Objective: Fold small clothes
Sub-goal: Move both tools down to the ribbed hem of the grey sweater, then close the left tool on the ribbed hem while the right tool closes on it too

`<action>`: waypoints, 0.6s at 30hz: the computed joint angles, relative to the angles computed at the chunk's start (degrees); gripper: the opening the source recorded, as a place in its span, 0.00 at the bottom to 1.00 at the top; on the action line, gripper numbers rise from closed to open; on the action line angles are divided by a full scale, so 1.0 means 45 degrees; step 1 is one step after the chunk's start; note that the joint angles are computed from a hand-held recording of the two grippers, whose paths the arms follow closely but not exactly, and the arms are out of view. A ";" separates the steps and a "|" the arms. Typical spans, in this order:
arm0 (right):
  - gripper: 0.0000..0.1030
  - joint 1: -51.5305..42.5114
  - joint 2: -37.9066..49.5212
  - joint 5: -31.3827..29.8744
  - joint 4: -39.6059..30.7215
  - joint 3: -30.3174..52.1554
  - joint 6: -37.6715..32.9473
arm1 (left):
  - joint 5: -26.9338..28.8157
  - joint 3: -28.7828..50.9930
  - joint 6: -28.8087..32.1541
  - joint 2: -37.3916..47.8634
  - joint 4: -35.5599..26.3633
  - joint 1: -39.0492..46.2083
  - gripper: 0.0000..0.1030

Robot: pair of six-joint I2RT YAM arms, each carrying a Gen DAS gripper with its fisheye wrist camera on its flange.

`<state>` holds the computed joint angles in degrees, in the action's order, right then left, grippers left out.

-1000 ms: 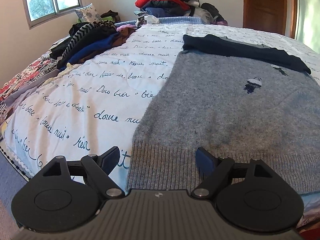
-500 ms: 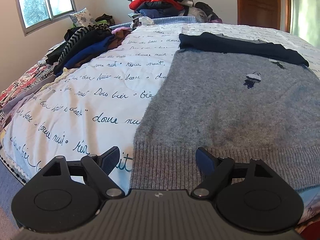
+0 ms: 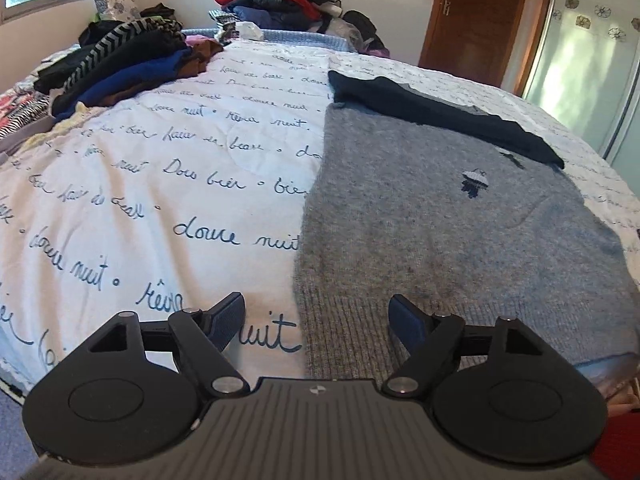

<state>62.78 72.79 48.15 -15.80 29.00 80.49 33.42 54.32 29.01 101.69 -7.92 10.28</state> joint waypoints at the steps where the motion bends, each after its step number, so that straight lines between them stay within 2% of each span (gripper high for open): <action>1: 0.90 -0.0024 -0.0310 -0.0021 -0.0062 -0.0237 0.0238 | 0.0230 0.0246 0.0114 0.0202 -0.0316 0.0019 0.68; 10: 0.90 0.0192 -0.3759 0.0047 0.0672 -0.3016 0.1680 | 0.1999 0.1667 0.0667 0.1385 -0.2167 0.0163 0.68; 18: 0.90 0.0043 -0.3779 -0.0647 0.2755 -0.3751 0.0907 | 0.1899 0.1178 0.1065 0.1259 -0.1585 -0.0139 0.68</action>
<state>62.97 55.78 45.24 -3.40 12.12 84.57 41.97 59.62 33.81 107.36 -15.05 9.66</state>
